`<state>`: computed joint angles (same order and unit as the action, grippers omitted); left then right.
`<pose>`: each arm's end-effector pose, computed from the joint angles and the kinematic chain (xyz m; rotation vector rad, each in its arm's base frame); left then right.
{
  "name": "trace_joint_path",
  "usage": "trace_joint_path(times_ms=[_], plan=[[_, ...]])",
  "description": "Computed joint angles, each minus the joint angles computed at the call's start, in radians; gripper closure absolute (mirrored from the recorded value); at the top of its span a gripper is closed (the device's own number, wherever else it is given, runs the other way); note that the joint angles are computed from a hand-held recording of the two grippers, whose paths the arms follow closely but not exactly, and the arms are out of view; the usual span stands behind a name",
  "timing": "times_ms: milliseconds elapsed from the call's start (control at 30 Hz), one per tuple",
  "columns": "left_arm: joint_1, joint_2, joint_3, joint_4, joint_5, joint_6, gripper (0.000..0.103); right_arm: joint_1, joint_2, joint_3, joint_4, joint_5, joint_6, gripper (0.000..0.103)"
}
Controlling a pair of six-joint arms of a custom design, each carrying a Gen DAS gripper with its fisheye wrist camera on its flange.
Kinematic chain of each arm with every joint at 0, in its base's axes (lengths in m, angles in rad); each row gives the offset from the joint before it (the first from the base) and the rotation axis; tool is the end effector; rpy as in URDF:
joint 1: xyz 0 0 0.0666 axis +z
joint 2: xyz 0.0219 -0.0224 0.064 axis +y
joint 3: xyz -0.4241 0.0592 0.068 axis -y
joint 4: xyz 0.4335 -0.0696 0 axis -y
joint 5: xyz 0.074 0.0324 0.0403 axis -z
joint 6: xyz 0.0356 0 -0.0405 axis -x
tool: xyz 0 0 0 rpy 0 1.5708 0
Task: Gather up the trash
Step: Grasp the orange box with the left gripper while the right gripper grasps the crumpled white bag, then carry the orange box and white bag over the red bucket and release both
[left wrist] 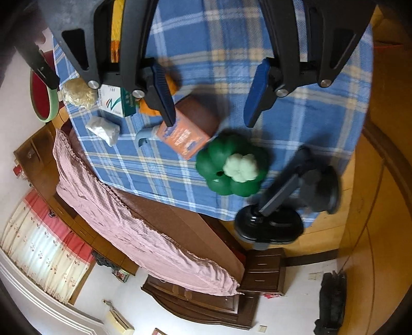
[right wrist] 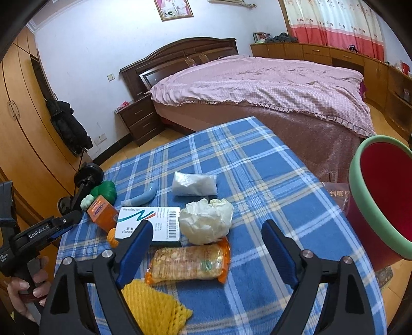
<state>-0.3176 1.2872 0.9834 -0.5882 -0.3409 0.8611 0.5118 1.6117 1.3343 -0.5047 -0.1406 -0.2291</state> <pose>0.4306 -0.1295 0.3433 -0.7826 2.2668 -0.1272 0.5222 0.2986 0.3557 -0.4085 2.3705 0.5201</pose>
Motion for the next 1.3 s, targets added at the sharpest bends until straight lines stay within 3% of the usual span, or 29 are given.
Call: trace_joint_path(times_ms=[267,433,567,700,967,1300], plan=[[0.013,0.089,0.059,0.013,0.045,-0.093,0.046,0.005,0.051,0.040,-0.022,-0.015,0.029,0.016],[0.012,0.128,0.081,0.011,0.058,-0.121,0.044,0.008,0.073,0.053,-0.030,-0.017,0.042,0.034],[0.010,0.142,0.086,0.017,0.050,-0.133,0.044,0.010,0.082,0.057,-0.033,-0.024,0.050,0.054],[0.013,0.142,0.077,0.042,0.048,-0.139,0.044,0.011,0.080,0.053,-0.028,-0.033,0.062,0.060],[-0.001,0.107,0.053,0.067,0.020,-0.136,0.045,0.009,0.058,0.033,0.002,-0.039,0.062,0.063],[-0.061,-0.007,0.019,0.051,-0.076,-0.094,0.045,0.003,-0.005,-0.014,0.061,-0.044,0.038,0.064]])
